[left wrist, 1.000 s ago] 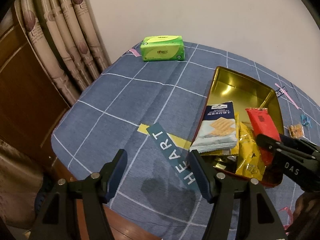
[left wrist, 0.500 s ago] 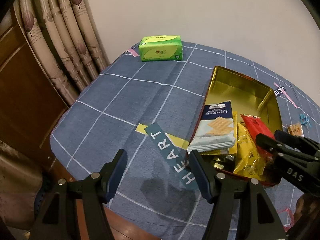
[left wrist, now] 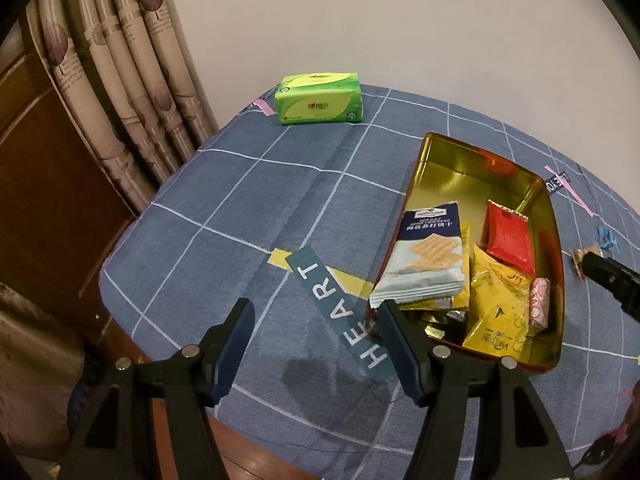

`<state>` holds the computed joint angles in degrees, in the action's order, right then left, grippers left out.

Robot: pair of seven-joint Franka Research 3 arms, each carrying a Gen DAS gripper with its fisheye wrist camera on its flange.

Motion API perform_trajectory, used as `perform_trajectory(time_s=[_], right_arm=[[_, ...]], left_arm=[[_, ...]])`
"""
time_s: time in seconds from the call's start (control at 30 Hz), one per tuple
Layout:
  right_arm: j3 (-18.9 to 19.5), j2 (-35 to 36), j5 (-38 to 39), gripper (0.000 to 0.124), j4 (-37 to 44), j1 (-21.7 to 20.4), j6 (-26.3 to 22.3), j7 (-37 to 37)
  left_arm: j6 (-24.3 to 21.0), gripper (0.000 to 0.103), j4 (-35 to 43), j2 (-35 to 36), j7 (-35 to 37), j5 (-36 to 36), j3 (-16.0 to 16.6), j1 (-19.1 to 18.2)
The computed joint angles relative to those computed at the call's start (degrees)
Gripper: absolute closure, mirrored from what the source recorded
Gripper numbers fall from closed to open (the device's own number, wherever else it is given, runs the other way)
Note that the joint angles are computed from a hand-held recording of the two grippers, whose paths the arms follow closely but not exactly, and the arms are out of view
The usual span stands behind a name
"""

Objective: Organize snacks
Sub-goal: 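Move the right gripper to the clear twisted-dough snack bag and grasp it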

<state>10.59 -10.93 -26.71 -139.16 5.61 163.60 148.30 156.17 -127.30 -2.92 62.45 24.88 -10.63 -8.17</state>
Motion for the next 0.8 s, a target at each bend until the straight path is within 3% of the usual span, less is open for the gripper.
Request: perform_trajectory(time_s=[0.33, 0.67, 0.8], right_arm=[[-4.4, -1.7, 11.4, 0.065, -5.7, -3.6, -0.1, -1.6], [-6.7, 3.0, 19.8, 0.065, -4.1, -3.9, 1.3, -2.5], [-7.0, 5.7, 18.3, 0.065, -1.4, -4.4, 0.0, 1.2]], left_arm=[[0.0, 0.037, 0.0, -0.1, 0.5, -0.8, 0.1, 0.0], [-0.2, 0.037, 0.2, 0.2, -0.1, -1.0, 0.1, 0.1], [-0.1, 0.037, 0.3, 0.3, -0.1, -1.3, 0.2, 0.1]])
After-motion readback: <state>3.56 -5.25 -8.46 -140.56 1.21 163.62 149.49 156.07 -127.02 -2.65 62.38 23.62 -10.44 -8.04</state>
